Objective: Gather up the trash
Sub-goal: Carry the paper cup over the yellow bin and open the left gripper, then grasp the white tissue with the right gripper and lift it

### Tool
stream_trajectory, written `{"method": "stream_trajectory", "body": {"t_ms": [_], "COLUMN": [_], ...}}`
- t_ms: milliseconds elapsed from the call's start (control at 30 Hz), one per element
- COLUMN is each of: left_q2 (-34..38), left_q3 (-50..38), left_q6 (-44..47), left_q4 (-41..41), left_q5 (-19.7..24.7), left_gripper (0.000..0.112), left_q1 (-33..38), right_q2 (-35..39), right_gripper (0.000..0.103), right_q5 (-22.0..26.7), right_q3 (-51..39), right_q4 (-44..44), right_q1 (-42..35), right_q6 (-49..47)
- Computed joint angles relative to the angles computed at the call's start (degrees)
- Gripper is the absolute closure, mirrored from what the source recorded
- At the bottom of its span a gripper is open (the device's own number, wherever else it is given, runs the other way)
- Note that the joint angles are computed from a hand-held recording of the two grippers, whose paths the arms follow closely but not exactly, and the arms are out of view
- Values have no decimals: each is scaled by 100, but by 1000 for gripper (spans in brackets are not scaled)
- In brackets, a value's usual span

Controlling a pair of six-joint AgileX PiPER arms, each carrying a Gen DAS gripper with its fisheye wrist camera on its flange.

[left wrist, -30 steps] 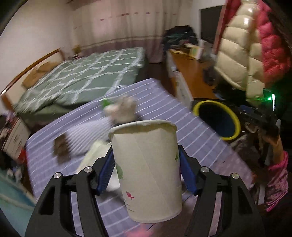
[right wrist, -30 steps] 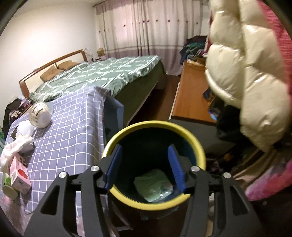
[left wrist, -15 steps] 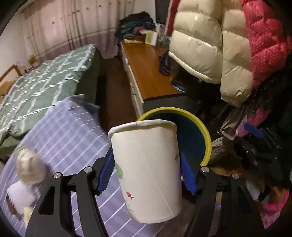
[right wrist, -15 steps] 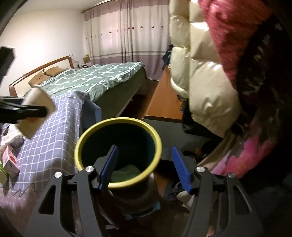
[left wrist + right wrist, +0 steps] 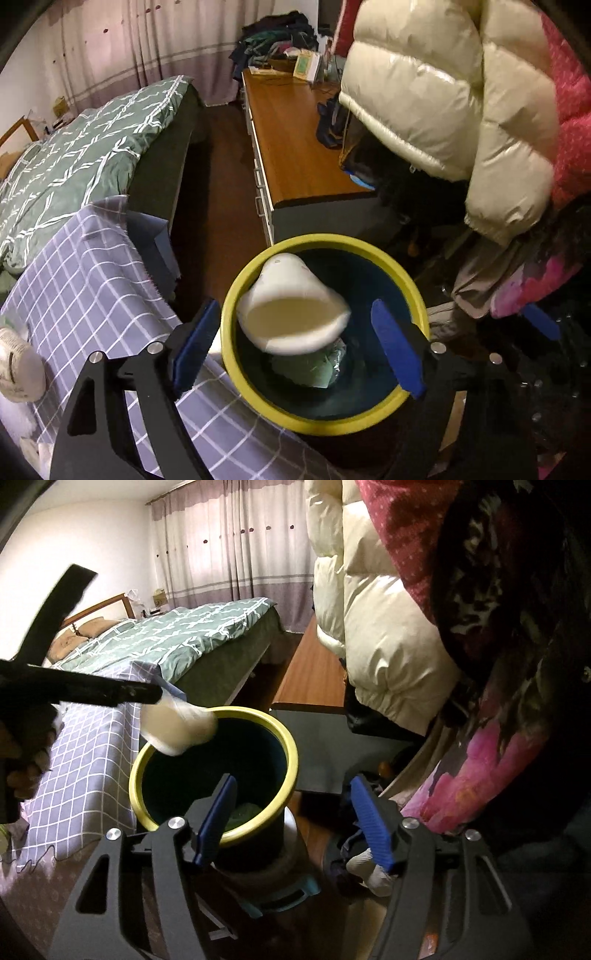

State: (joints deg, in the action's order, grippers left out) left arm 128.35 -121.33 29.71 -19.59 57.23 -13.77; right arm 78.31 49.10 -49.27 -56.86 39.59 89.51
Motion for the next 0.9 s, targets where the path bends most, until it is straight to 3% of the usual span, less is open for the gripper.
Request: {"method": "stream_trajectory", "body": {"t_ms": [167,400,600,767,900], "left_q2": [-1202,-2422,-2970,-3437,-3486], "left_q3": [1364,2811,3528,4224,4474], "left_q6": [863,1956,2598,3388,3909], "left_q4": [-713,-1890,-2475,-2778,-3023], "left_q5": [-471,-430,-232,-571,-567], "left_gripper": [23,19,18,17,17], "left_q1": [531,1971,3688,5105,6036], "right_q2": [289,673,1176,1734,2346], "right_gripper": [38,38,38,38,38], "right_q5": [-171,-342,-489,-744,-1008], "right_q3": [-181,-542,-1079,-1783,-2749], "right_q4": [78,192,388,789,1375], "right_q1": [5,201,384,535,716], "right_q6": [-63,-183,-499,-1080,-1979]}}
